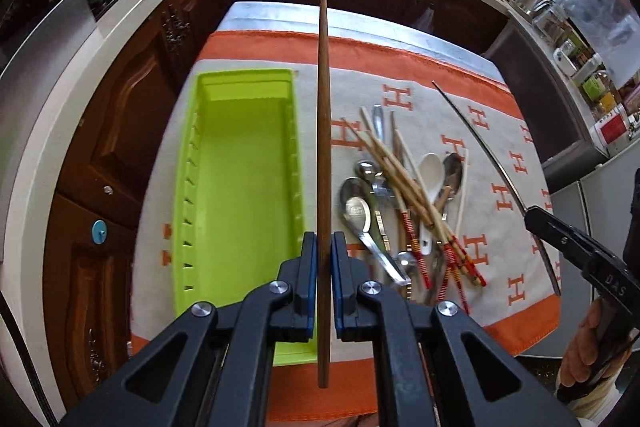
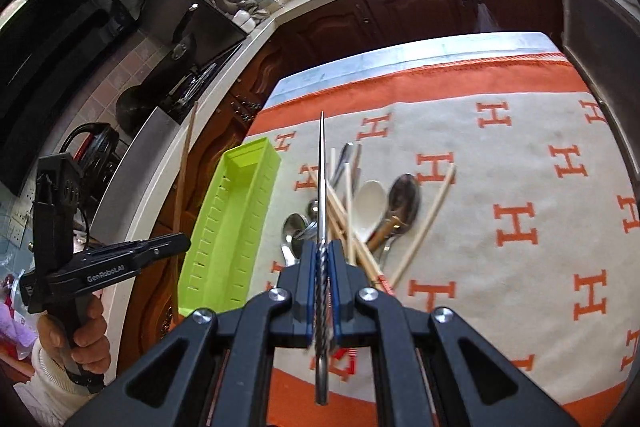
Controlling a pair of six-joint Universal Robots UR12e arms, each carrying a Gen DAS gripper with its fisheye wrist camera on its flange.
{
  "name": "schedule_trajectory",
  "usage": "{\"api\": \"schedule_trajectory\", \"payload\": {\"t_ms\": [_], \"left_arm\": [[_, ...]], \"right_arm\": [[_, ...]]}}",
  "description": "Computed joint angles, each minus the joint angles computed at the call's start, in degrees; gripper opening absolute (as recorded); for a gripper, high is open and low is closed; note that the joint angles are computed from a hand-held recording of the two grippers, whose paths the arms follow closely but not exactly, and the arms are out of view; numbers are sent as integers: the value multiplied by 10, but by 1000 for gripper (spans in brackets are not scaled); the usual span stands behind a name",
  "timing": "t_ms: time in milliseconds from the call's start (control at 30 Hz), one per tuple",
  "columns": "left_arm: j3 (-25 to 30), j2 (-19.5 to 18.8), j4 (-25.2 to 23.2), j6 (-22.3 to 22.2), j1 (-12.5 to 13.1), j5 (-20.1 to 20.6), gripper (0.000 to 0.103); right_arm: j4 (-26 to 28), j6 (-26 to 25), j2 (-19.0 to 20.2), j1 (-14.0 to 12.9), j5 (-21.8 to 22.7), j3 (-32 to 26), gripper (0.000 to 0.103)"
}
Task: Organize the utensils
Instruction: 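Carry both held chopsticks over the lime-green tray with both tools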
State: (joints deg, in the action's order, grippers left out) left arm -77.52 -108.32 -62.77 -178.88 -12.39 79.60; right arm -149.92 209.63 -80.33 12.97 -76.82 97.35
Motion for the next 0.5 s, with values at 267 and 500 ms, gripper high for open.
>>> {"api": "schedule_trajectory", "payload": {"t_ms": [267,500], "left_arm": [[-14,-19,-23,8,26,41,4],[-39,-21,-26,40,28,56,8]], "right_arm": [[68,-32,84,52,13,-118,6],[119,-4,142,77,-4,-185,6]]}}
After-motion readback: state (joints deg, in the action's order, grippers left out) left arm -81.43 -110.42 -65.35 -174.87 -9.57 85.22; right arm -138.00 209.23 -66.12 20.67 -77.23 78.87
